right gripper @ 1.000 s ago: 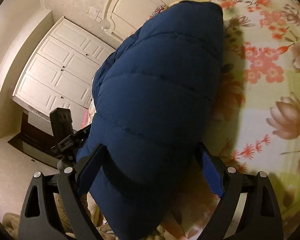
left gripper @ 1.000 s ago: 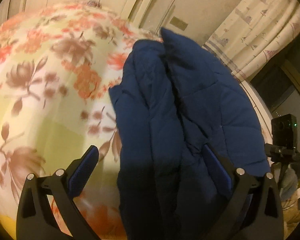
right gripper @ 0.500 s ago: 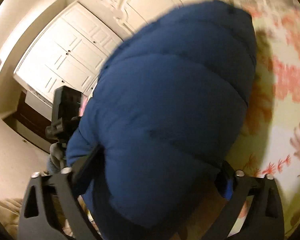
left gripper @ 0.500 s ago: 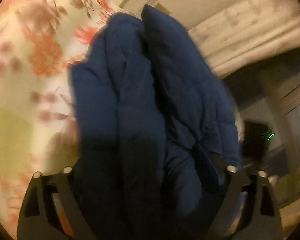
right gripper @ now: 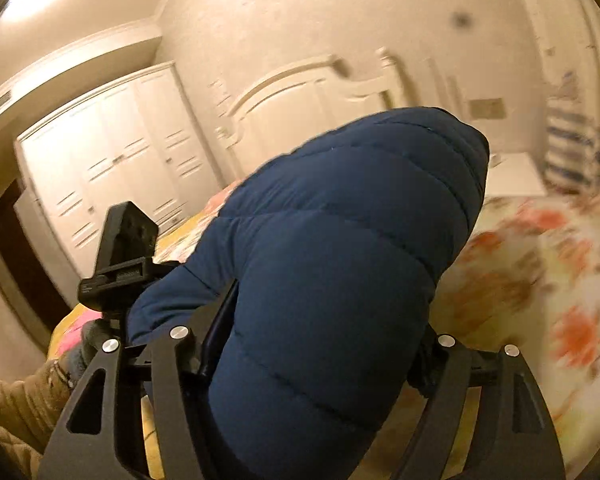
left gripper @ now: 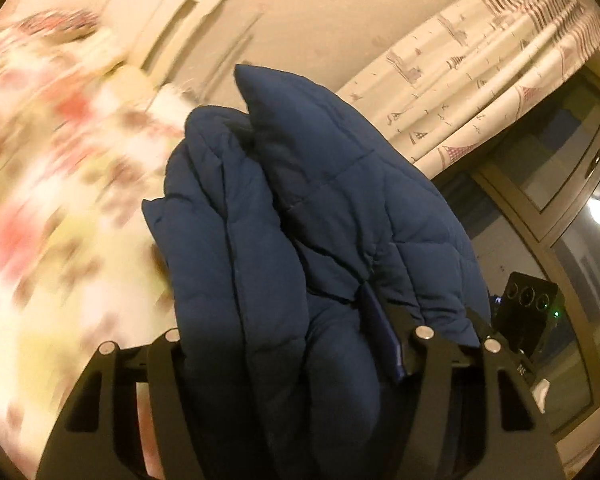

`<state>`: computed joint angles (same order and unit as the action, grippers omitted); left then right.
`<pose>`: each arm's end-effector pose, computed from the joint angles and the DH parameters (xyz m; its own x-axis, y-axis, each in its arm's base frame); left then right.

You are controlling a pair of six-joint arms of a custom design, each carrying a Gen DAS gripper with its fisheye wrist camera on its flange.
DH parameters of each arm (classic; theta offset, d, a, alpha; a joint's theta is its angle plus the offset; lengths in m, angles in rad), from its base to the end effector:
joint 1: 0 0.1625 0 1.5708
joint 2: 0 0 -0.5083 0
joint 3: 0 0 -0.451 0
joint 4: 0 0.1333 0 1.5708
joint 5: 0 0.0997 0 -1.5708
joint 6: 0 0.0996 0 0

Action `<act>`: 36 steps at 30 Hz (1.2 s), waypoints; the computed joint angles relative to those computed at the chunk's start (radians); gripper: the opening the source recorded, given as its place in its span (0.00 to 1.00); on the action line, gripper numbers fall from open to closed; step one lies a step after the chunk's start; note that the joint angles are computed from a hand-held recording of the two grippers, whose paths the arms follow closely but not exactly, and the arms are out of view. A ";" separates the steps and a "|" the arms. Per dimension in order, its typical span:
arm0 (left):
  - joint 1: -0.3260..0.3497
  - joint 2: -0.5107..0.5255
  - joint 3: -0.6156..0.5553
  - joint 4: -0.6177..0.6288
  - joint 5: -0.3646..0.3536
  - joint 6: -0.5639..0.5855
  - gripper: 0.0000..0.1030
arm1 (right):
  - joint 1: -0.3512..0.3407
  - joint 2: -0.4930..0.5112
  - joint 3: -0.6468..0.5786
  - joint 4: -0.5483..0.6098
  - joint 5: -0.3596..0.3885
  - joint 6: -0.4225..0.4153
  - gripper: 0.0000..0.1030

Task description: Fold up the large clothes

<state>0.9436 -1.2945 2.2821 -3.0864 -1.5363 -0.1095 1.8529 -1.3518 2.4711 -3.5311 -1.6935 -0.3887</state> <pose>-0.1964 -0.5039 0.2393 -0.8699 0.4926 0.0254 0.4144 0.7578 -0.5040 0.2409 -0.3960 0.2613 -0.8353 -0.4173 0.3580 -0.5426 0.5211 -0.6588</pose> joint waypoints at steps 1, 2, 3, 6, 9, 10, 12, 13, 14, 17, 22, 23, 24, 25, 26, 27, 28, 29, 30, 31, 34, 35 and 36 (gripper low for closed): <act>-0.008 0.047 -0.035 -0.008 0.007 -0.004 0.61 | -0.028 -0.020 -0.015 0.024 0.014 -0.003 0.74; -0.011 0.091 -0.067 -0.012 0.015 -0.012 0.61 | -0.061 -0.033 -0.033 0.046 0.027 -0.002 0.74; -0.014 0.118 -0.087 -0.009 0.025 -0.021 0.61 | -0.093 -0.042 -0.054 0.085 0.042 0.004 0.74; -0.004 0.247 -0.168 0.025 0.094 -0.077 0.60 | -0.198 -0.043 -0.114 0.199 0.064 0.044 0.74; 0.015 0.326 -0.165 -0.058 0.096 -0.176 0.73 | -0.283 -0.020 -0.148 0.285 0.006 0.139 0.80; 0.014 0.330 -0.156 -0.081 0.100 -0.181 0.77 | -0.299 -0.021 -0.141 0.268 0.027 0.138 0.86; 0.008 0.323 -0.142 -0.089 0.113 -0.169 0.78 | -0.284 -0.027 -0.135 0.261 0.000 0.144 0.89; 0.002 0.313 -0.137 -0.078 0.133 -0.161 0.81 | -0.261 -0.032 -0.137 0.270 -0.044 0.166 0.96; -0.002 0.307 -0.132 -0.077 0.154 -0.160 0.83 | -0.245 -0.043 -0.125 0.252 -0.079 0.179 0.96; -0.007 0.290 -0.111 -0.102 0.171 -0.155 0.83 | -0.151 -0.028 -0.075 0.053 -0.244 0.241 0.96; -0.042 0.282 -0.074 -0.175 0.234 -0.158 0.83 | 0.076 0.224 -0.117 -0.288 -0.576 -0.056 0.96; -0.052 0.279 -0.068 -0.188 0.258 -0.157 0.83 | 0.099 0.261 -0.138 -0.277 -0.627 -0.094 0.96; -0.072 0.265 -0.051 -0.208 0.308 -0.151 0.83 | 0.122 0.307 -0.149 -0.271 -0.681 -0.133 0.96; -0.092 0.259 -0.046 -0.218 0.349 -0.152 0.83 | 0.142 0.379 -0.177 -0.308 -0.759 -0.211 0.96; -0.124 0.239 -0.023 -0.243 0.432 -0.145 0.83 | 0.152 0.428 -0.193 -0.386 -0.806 -0.300 0.96; -0.155 0.220 -0.006 -0.259 0.512 -0.136 0.83 | 0.165 0.460 -0.211 -0.428 -0.840 -0.356 0.96; -0.183 0.205 0.011 -0.277 0.575 -0.119 0.86 | 0.170 0.464 -0.208 -0.429 -0.852 -0.371 0.96; -0.224 0.184 0.035 -0.322 0.650 -0.071 0.92 | 0.184 0.446 -0.192 -0.388 -0.855 -0.344 0.96; -0.259 0.171 0.056 -0.379 0.708 -0.013 0.96 | 0.198 0.412 -0.167 -0.312 -0.841 -0.306 0.96; -0.305 0.165 0.079 -0.460 0.778 0.054 0.98 | 0.199 0.385 -0.140 -0.275 -0.803 -0.306 0.96; -0.460 0.181 0.120 -0.711 1.010 0.277 0.98 | 0.260 0.332 -0.059 -0.398 -0.724 -0.386 0.95; -0.514 0.190 0.126 -0.784 1.079 0.349 0.98 | 0.285 0.301 -0.032 -0.446 -0.702 -0.383 0.95; -0.563 0.201 0.127 -0.836 1.142 0.396 0.98 | 0.301 0.282 -0.020 -0.482 -0.700 -0.377 0.95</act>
